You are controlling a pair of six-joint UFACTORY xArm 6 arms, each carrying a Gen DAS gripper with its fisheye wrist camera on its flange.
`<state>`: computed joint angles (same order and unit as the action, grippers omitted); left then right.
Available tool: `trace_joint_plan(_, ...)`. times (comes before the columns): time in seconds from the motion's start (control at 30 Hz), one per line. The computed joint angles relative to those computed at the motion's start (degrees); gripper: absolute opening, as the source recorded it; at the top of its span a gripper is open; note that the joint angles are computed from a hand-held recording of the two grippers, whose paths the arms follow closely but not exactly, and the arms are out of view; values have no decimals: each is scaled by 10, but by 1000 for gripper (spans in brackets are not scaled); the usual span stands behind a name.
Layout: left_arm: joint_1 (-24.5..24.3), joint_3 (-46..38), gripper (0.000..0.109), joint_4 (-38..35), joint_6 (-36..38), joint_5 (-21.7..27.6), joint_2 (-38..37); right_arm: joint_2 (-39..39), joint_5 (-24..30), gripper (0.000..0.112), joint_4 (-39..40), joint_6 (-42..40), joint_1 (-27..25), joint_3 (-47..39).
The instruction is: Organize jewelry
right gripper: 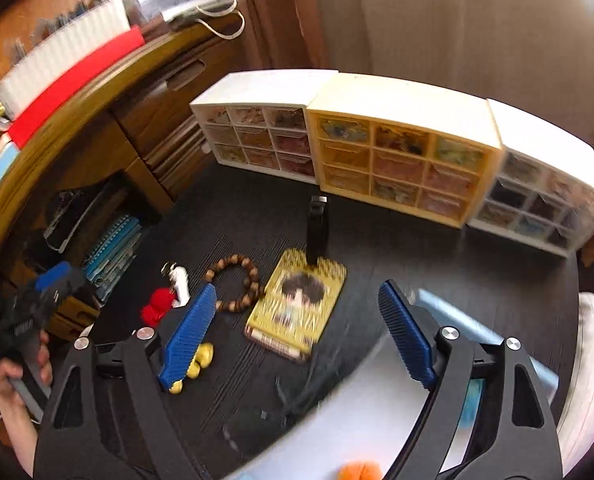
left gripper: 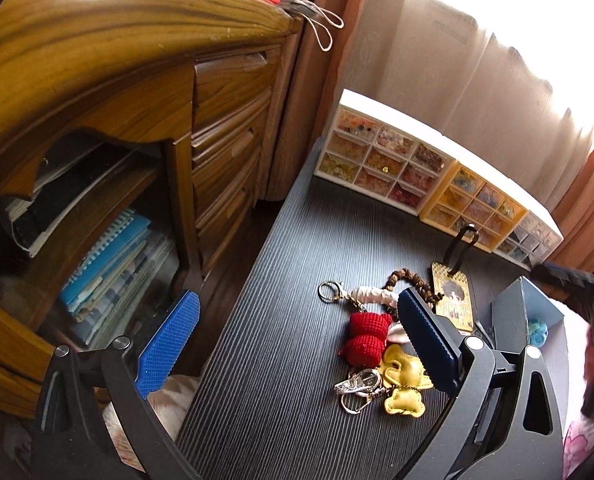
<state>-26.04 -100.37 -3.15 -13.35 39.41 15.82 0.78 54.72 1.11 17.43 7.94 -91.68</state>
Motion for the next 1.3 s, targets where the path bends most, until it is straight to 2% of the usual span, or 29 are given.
trace_joint_plan(0.17, 0, -2, 99, -13, 9, 1, 5, 131, 92, 66, -13, -3, -9, -174)
trace_joint_plan(0.23, 1, -4, 99, -17, 14, 2, 7, 167, 114, 55, 5, 1, -16, -216)
trace_joint_plan(0.37, 4, -1, 99, -27, 20, 0, 8, 231, 158, 45, 1, 27, -22, -294)
trace_joint_plan(0.53, 7, 0, 99, -30, 25, 3, 10, 252, 155, 24, 43, 43, -32, -302)
trace_joint_plan(0.7, 11, -4, 99, -36, 25, 6, 14, 246, 133, 13, 67, 44, -37, -280)
trace_joint_plan(0.97, 10, -3, 99, -49, 34, 3, 16, 229, 112, 12, 71, 27, -34, -254)
trace_joint_plan(1.13, 10, -30, 99, -102, 44, 14, 29, 227, 112, 12, 69, 16, -32, -252)
trace_joint_plan(1.23, 12, -89, 99, -160, 31, 57, 63, 229, 113, 12, 70, 14, -32, -254)
trace_joint_plan(1.3, 16, -151, 99, -189, -2, 110, 101, 236, 117, 12, 68, 15, -30, -264)
